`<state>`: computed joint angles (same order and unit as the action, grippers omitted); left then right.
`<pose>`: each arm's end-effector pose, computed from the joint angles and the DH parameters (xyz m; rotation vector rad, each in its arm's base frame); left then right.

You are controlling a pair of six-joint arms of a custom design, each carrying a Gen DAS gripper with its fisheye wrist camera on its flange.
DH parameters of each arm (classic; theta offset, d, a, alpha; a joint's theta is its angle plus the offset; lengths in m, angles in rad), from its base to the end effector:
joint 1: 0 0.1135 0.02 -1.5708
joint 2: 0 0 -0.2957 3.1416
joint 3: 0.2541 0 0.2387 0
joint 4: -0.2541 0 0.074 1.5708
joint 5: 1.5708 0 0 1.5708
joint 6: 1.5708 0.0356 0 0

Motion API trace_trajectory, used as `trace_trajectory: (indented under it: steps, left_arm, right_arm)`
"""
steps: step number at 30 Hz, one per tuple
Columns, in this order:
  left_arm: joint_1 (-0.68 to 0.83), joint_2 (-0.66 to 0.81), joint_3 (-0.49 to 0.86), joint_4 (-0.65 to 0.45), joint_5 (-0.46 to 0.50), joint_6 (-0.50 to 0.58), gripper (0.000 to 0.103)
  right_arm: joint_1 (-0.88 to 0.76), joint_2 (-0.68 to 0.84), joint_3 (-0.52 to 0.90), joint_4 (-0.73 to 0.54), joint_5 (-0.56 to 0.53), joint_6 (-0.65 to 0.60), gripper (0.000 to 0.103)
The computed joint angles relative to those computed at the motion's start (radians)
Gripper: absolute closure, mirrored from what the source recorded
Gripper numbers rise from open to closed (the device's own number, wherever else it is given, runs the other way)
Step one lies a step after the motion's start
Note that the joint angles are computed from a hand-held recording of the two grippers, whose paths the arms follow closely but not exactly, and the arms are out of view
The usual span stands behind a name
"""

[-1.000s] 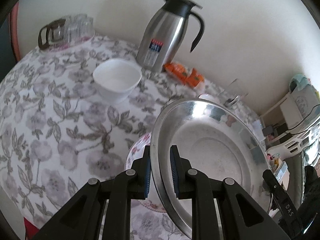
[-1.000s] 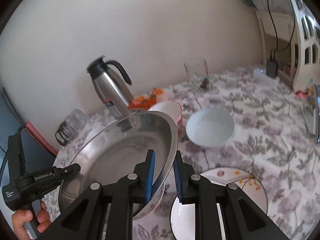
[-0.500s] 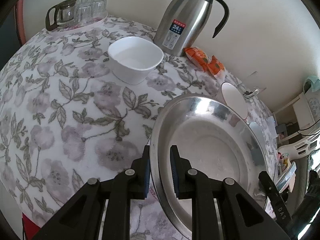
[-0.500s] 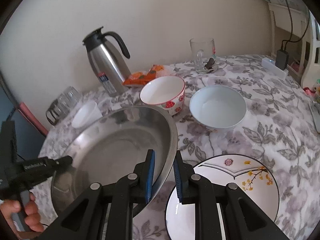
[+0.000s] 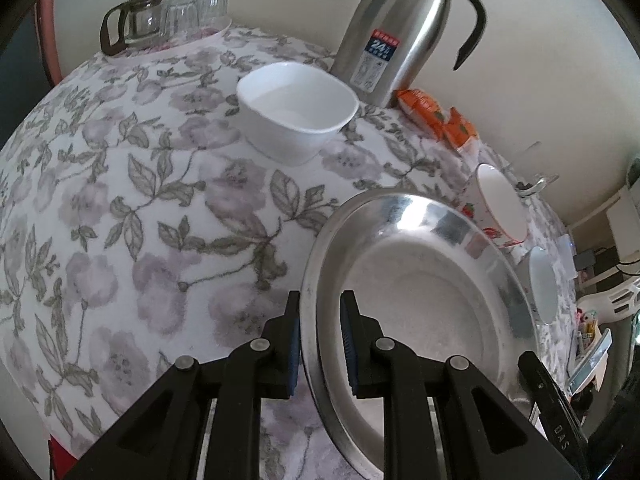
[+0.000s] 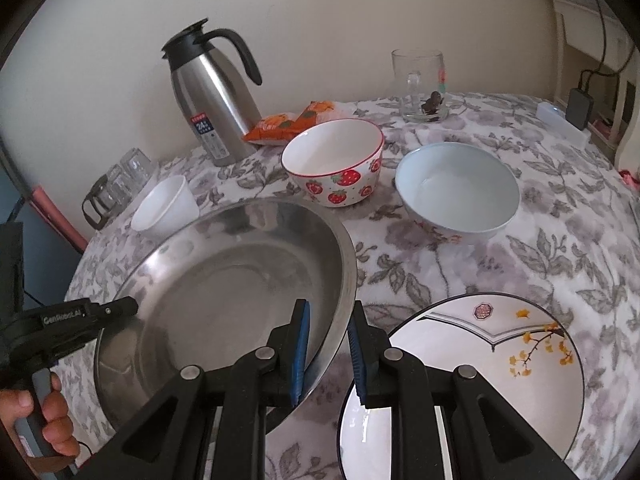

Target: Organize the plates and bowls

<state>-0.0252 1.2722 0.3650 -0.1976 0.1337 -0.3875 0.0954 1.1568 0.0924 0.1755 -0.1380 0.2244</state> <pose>0.1715 -0.0091 0.1534 -0.4436 2.6597 -0.3078 0.1334 0.0177 0.1265 0.0989 2.4711 0.3084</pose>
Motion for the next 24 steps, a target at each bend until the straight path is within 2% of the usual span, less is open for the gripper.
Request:
trace_trajectory:
  steps: [3, 12, 24]
  left_arm:
    - [0.008, 0.031, -0.002, 0.011, 0.001, 0.003, 0.084]
    - [-0.013, 0.125, -0.007, 0.024, -0.001, -0.002, 0.084]
    - [-0.029, 0.137, 0.0, 0.005, -0.005, -0.008, 0.084]
  right_arm:
    - [0.041, 0.051, -0.005, 0.035, 0.038, 0.004, 0.082]
    - [0.037, 0.152, -0.015, 0.085, 0.047, 0.004, 0.082]
    - [0.05, 0.132, -0.006, 0.045, 0.067, 0.003, 0.082]
